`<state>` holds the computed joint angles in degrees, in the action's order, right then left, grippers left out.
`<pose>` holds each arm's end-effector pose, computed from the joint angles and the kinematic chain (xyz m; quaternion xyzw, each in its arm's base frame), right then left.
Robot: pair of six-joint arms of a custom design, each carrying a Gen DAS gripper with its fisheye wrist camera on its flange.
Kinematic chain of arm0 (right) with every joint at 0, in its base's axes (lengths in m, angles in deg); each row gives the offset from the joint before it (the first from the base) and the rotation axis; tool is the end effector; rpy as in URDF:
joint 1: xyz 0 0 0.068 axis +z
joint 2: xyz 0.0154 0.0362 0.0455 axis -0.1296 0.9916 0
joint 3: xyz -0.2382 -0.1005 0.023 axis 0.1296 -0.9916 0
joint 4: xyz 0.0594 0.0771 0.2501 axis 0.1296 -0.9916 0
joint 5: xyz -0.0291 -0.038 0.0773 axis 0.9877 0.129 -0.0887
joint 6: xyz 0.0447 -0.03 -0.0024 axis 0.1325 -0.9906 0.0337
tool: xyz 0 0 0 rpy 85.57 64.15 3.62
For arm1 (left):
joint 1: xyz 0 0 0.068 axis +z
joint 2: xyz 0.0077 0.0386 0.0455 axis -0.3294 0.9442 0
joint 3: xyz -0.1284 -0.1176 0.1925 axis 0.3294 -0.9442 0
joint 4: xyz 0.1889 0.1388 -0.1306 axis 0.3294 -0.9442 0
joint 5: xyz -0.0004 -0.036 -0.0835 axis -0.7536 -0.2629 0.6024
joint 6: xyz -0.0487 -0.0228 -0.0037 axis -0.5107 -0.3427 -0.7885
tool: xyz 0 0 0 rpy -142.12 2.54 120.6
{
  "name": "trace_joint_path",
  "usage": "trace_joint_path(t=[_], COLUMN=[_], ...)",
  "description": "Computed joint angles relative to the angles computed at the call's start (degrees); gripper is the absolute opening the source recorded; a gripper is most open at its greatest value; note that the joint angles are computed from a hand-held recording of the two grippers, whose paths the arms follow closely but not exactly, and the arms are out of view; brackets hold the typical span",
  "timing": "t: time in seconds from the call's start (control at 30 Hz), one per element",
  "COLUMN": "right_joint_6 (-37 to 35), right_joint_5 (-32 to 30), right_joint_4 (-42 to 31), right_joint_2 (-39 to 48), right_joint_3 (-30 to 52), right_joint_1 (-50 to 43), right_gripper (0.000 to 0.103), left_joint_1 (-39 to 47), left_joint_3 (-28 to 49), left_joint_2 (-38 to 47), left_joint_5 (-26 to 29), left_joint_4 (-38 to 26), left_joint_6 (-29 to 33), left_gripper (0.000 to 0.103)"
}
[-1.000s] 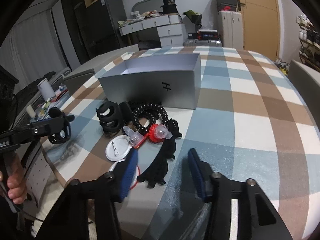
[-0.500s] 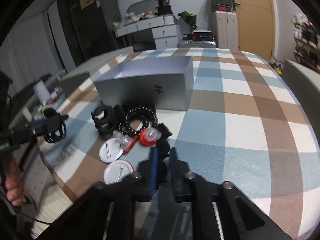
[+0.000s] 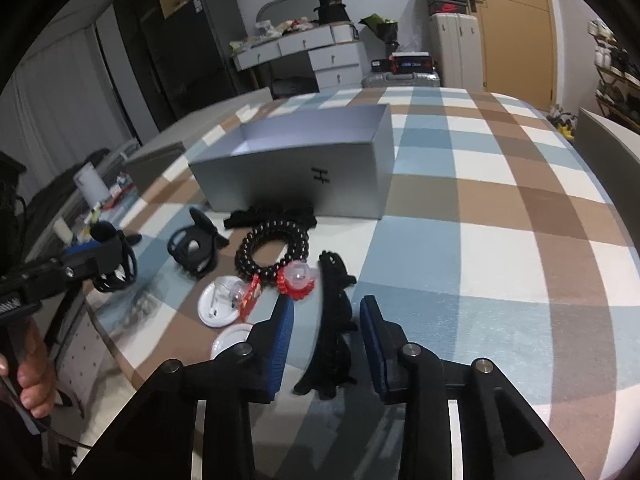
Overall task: Organize jewelry
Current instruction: 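Lift the claw clip with the left gripper while the right gripper grasps a thin black hair clip, then carry both clips into the grey box and open both grippers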
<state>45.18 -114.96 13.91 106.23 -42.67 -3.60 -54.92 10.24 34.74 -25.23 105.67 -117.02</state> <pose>0.2481 0.0328 0.0156 -0.2198 0.8909 0.1885 0.3500 0.1873 -0.1220 0.0735 -0.0439 0.9179 -0.1064 0.3797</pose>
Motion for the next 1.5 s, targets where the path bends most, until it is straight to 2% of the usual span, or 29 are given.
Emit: trace_joint_path(t=[0.13, 0.17, 0.2, 0.43, 0.53, 0.8, 1.03, 1.43, 1.5], right_joint_6=[0.5, 0.8, 1.1, 1.1, 1.3, 2.7, 5.0, 6.2, 5.5], right_joint_5=[3.9, 5.1, 5.5, 0.8, -1.2, -7.0, -9.7, -12.3, -12.1], right_joint_4=[3.3, 4.5, 4.6, 5.2, 6.4, 3.4, -2.2, -11.6, -13.7], right_joint_2=[1.2, 1.3, 1.4, -0.7, -3.9, -13.9, -14.7, -1.9, 0.0], right_joint_3=[-0.8, -1.2, -1.1, -2.4, -4.0, -4.2, 3.8, 22.7, 25.2], right_joint_1=[2.1, 2.4, 2.3, -2.8, -5.0, -6.2, -2.1, 2.5, 3.1], right_gripper=[0.030, 0.019, 0.018, 0.018, 0.018, 0.018, 0.018, 0.018, 0.018], left_joint_1=[0.1, 0.0, 0.0, 0.4, 0.7, 3.8, 9.2, 16.0, 16.9], left_joint_3=[0.4, 0.5, 0.6, 1.6, 2.6, 6.8, 12.8, 23.6, 25.2], left_joint_2=[0.3, 0.3, 0.3, 0.3, 0.3, 0.4, 3.5, 15.5, 17.4], left_joint_5=[0.1, 0.0, -0.2, -0.1, 0.2, 1.2, 4.4, 12.4, 14.5], left_joint_4=[-0.4, -0.6, -0.8, -1.9, -2.5, -4.0, -3.2, -1.7, -2.3], left_joint_6=[0.3, 0.4, 0.5, 0.5, 1.3, 6.6, 12.0, 15.2, 14.9], left_gripper=[0.046, 0.046, 0.046, 0.046, 0.046, 0.046, 0.046, 0.046, 0.038])
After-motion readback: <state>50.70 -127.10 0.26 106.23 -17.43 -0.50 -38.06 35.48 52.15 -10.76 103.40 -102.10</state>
